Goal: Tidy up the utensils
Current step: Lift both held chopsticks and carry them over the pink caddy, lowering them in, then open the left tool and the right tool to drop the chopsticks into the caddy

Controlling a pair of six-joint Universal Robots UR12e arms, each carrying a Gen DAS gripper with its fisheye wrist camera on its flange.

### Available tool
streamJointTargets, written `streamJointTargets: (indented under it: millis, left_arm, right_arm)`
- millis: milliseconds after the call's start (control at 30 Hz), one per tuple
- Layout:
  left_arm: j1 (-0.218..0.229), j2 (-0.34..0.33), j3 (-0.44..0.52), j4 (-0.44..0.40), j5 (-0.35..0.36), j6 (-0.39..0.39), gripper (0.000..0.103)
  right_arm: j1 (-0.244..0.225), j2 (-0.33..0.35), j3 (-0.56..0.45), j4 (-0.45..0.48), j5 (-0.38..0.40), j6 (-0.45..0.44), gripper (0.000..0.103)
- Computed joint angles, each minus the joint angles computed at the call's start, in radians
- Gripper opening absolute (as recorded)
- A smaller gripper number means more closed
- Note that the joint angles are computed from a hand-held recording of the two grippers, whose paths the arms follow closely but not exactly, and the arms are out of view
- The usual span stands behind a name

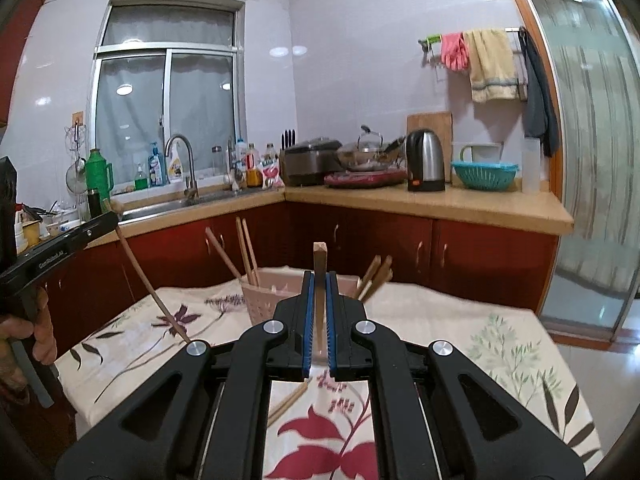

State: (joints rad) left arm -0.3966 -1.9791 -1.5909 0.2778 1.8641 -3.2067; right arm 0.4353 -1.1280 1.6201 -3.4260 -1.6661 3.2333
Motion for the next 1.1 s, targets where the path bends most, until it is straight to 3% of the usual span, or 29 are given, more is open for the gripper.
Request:
streamJointTargets:
  millis: [200, 567, 1100]
  left_arm:
    - [0.003, -0.035, 0.071, 0.034, -0.031, 0.039, 0.007]
    - [0.012, -0.111, 0.202, 0.066, -0.054, 0.089, 0.007]
    - [0.026, -0.196, 0.283, -0.058, -0.043, 0.072, 0.007]
  right_arm:
    - [-0.01, 0.02, -0.057, -0.014, 0.004, -0.027, 0.006]
    - [-0.038, 0.072, -0.158, 0.063, 0.043, -0.03, 0.006]
    - [-0.059, 0.14, -0.233, 0.26, 0.118, 0.014, 0.006]
